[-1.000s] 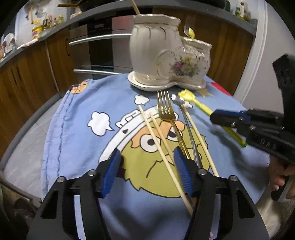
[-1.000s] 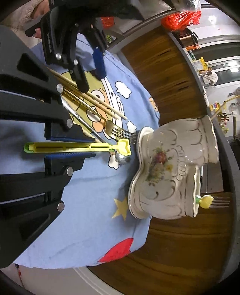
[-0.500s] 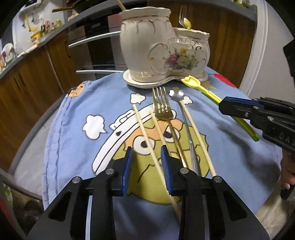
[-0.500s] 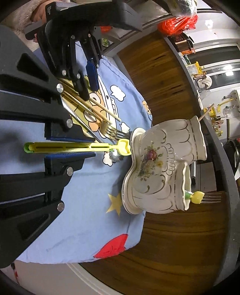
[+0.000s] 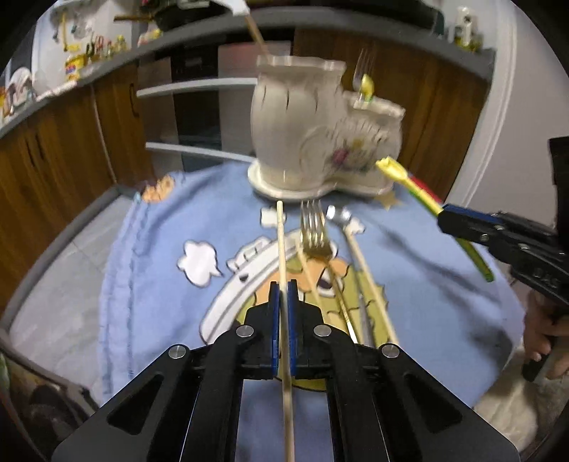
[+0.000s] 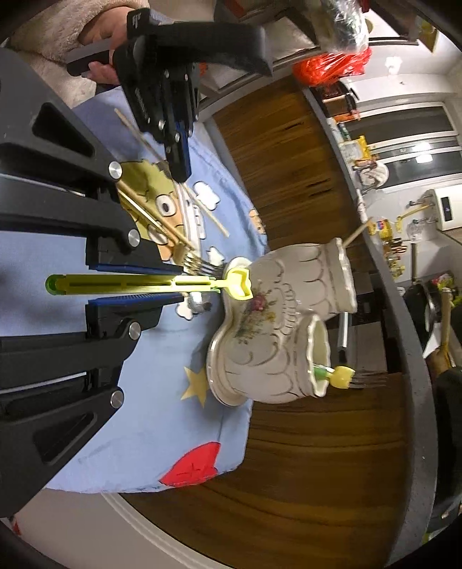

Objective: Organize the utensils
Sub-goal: 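Lower chopstick into tall cup with left tool while right drops yellow utensil into small cup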

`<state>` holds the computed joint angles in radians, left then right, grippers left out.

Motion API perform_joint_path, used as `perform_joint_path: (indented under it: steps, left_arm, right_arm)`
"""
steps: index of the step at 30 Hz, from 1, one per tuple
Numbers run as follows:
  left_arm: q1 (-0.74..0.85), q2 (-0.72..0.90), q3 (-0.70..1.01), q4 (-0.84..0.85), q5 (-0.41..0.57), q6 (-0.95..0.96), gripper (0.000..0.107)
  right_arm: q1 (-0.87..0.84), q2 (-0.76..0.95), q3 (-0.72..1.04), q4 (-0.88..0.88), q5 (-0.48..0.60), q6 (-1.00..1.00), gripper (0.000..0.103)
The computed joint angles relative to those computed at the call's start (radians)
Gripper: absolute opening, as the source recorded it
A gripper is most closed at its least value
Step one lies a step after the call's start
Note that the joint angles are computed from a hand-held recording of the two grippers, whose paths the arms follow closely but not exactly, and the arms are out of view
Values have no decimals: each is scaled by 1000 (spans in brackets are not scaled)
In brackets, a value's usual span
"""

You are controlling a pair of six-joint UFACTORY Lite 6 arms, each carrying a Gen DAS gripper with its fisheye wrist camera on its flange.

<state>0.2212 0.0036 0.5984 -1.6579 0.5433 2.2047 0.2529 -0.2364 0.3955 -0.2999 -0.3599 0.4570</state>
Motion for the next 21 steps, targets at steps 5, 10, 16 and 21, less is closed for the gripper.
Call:
perform_joint_path:
  steps: [5,10,16,21]
  left_arm:
    - [129,-77,-14,61,266,-38,5]
    - [112,-134,-27,-45,339,25,5]
    - [-11,-45,149,-135,352,-34,5]
    - [-99,76,336,-248,331,-62,5]
  right_arm:
    - [-71,-64,-35,-148,-77,156,10]
    - [-146,-128,-39,-193,-152,210,10]
    - [-244,-31,110,-310,-251,314,10]
    - [-274,158,303,-324,-299,332,10]
